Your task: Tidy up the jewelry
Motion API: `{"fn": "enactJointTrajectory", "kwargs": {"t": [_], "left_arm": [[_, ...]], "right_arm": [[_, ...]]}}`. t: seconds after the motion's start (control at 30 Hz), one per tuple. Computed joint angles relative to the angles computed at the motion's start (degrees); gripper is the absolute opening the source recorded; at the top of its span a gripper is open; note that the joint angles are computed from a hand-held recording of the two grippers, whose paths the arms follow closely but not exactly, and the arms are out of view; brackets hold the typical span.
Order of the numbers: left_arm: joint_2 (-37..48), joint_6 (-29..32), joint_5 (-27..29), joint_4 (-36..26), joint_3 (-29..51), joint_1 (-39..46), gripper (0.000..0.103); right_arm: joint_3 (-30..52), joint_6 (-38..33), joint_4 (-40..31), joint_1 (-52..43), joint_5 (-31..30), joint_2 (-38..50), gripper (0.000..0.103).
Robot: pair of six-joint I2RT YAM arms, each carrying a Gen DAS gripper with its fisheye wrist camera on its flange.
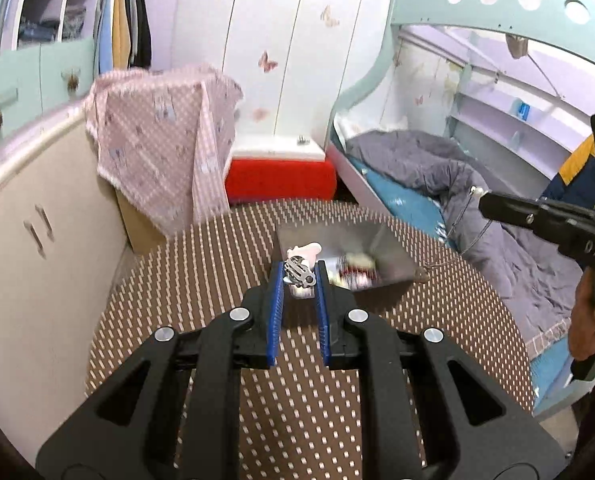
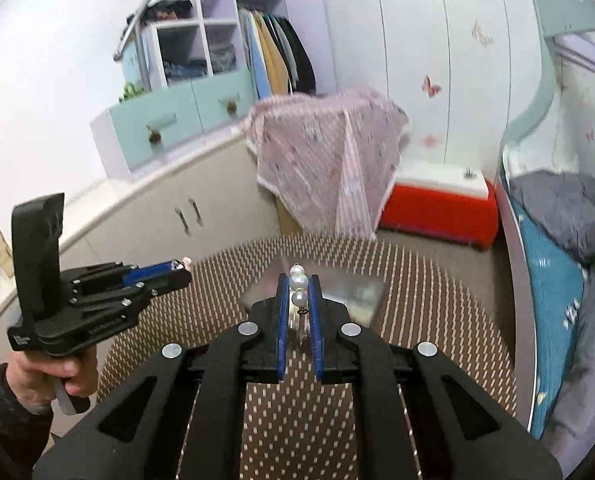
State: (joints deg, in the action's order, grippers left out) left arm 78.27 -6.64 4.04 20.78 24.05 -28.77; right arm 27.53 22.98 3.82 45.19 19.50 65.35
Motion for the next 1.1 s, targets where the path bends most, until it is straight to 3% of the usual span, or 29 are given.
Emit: {"fn": "enactJointTrajectory", "kwargs": {"t": [0.33, 0.67, 0.7, 0.73, 0.77, 0.8, 0.83, 1.1], "left_arm": [[1.66, 1.90, -1.26, -4.47, 9.16, -2.44, 0.015], [14.02, 1.57, 1.60, -10.35, 21.51, -3.94, 0.017], [15.55, 1.62, 1.68, -11.25, 22.77, -3.75, 0.020], [16.27, 1.48, 0.77, -11.34, 23.14, -3.60, 0.048], [16.13, 1.10, -0.92, -10.59, 22.62, -3.68, 0.087], [14.65, 0.31, -3.84, -6.81, 19.99, -4.00, 0.095], [13.44, 0.10, -5.00, -4.54, 18.18, -3.92, 0.097], [3.85, -1.65, -10.15, -7.94, 13.26, -2.54, 0.097]], "right_arm": [[6.67, -6.05, -3.07, -6.94, -4.88, -1.79, 0.008], [9.55, -3.68, 2.28, -13.70, -12.68, 12.17, 0.009], [9.47, -2.11, 3.25, -15.00, -13.69, 14.02, 0.016], [9.35, -1.06, 3.65, -15.79, -14.35, 14.67, 0.033], [8.78, 0.12, 4.25, -16.58, -14.84, 14.89, 0.049], [8.03, 1.17, 4.92, -16.94, -14.67, 14.73, 0.084], [6.26, 2.08, 6.56, -17.08, -13.75, 13.56, 0.094], [4.30, 5.85, 1.94, -15.06, -8.01, 5.40, 0.095]]}}
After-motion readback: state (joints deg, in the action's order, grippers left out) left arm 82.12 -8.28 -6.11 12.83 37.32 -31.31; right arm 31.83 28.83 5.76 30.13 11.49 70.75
